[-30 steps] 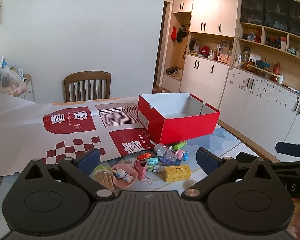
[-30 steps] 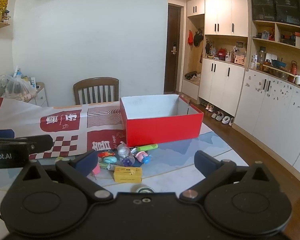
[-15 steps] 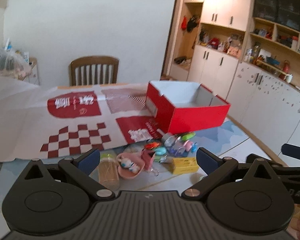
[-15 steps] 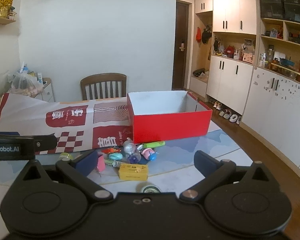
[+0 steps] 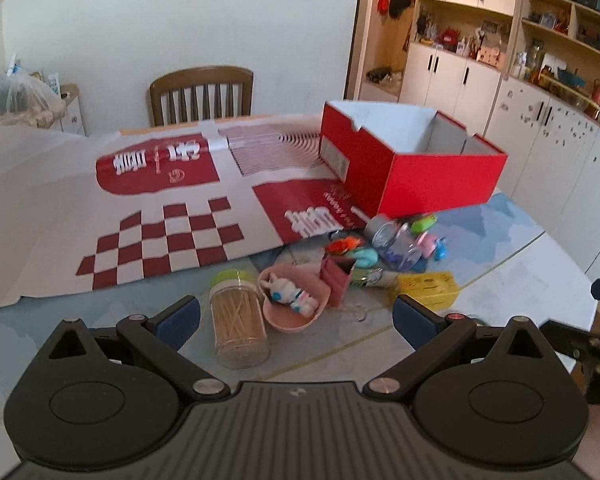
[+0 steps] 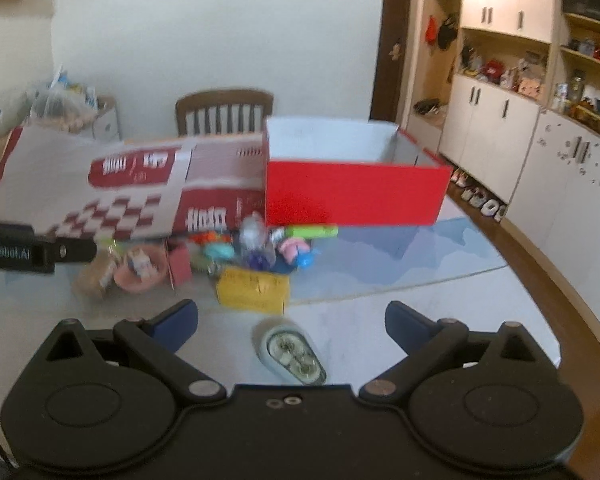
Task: Organize rigid objects
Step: 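Grasp the green-lidded toothpick jar with the left gripper while the right grasps the blue tape dispenser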
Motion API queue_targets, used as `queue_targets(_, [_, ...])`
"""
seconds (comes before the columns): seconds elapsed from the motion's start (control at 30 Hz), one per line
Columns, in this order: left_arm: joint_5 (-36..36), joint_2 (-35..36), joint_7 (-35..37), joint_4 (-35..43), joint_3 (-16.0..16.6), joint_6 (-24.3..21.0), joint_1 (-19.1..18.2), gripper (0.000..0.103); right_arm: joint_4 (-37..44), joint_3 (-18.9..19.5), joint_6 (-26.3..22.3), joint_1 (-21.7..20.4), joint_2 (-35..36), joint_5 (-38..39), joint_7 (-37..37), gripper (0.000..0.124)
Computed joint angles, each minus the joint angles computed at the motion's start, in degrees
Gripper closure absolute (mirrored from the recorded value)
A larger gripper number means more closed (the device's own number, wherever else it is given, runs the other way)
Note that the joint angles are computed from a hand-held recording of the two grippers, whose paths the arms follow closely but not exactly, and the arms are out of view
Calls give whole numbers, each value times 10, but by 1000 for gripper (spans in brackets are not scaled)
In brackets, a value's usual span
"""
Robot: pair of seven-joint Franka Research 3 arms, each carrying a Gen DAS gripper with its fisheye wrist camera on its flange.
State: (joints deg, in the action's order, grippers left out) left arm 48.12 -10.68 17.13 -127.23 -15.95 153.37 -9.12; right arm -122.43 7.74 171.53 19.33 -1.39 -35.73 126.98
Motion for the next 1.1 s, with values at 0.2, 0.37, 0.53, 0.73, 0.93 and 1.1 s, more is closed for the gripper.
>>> queue_targets(0.2, [-12, 42, 0, 17, 12, -28, 2, 0, 2, -8, -13, 14, 31, 171, -203, 31])
queue_targets(0.37, [-22, 66, 4, 28, 25, -41, -2, 1, 19, -9, -30, 19, 60, 291, -342, 35])
queue_targets(0.53, [-25, 82, 3, 37, 32, -52, -5, 1, 55, -15, -62, 24, 95, 348, -419, 42])
queue_targets(0.73, [-61, 90, 11, 38, 43, -50, -4, 23, 77, -19, -83, 27, 115, 389, -480, 46])
queue_targets(0.93, [-80, 91, 21, 27, 51, -2, 4, 37, 91, -21, -100, 29, 126, 408, -511, 51])
queue_targets(1.1, [-138, 85, 44, 6, 58, 55, 14, 52, 100, -20, -107, 28, 133, 430, -526, 57])
